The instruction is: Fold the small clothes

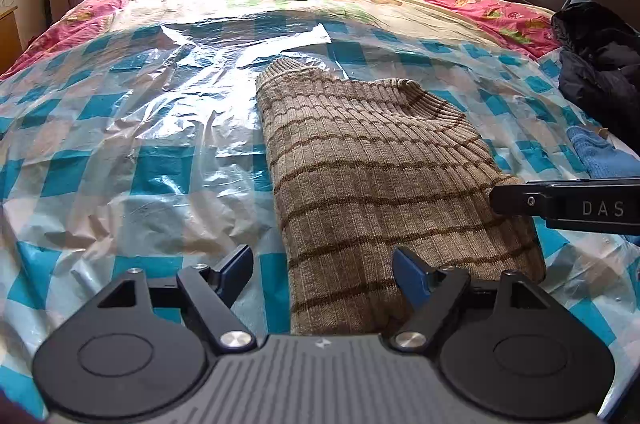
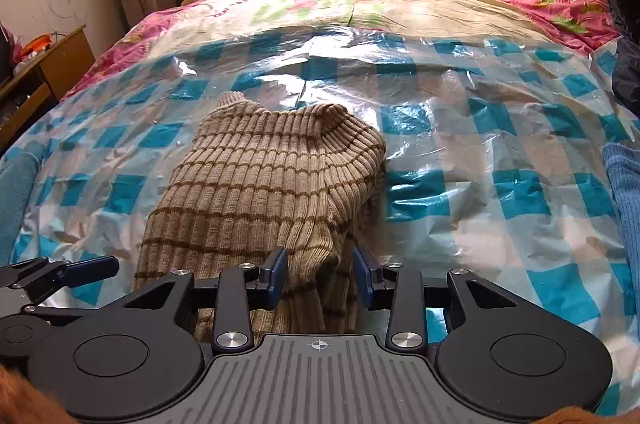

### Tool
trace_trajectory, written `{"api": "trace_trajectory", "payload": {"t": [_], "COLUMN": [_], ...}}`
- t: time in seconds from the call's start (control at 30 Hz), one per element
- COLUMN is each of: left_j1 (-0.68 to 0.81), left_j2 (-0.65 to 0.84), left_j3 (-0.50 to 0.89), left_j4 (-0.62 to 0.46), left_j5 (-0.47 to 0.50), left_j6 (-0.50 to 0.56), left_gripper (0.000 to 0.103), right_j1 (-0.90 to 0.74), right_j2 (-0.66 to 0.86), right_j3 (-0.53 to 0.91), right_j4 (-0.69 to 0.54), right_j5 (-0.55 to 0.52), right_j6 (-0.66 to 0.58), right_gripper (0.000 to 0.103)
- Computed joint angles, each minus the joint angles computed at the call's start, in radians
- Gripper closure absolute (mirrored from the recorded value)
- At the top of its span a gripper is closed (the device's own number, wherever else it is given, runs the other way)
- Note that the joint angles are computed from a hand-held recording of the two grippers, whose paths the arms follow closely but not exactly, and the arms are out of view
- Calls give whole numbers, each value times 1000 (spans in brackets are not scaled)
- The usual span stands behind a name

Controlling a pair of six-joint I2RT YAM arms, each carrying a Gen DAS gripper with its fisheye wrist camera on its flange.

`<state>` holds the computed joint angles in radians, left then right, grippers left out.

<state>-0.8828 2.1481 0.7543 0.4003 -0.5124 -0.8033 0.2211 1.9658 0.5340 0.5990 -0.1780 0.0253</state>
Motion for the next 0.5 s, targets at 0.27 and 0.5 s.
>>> {"api": "trace_trajectory", "payload": {"t": [0.27,0.5], "left_j1": [-42,-68], "left_j2": [-12,6], "left_j3": [-42,-52], "left_j4": [4,1], "left_j5": [-27,-27], "left_j6": [-55,-91], "left_gripper": [16,13], "right_j1": [44,67], "right_j2": [-49,-59], "right_j3": [-124,-197], "right_j4": [74,137], "right_j5": [62,91], "right_j6": [23,54], "right_gripper": [55,46]}}
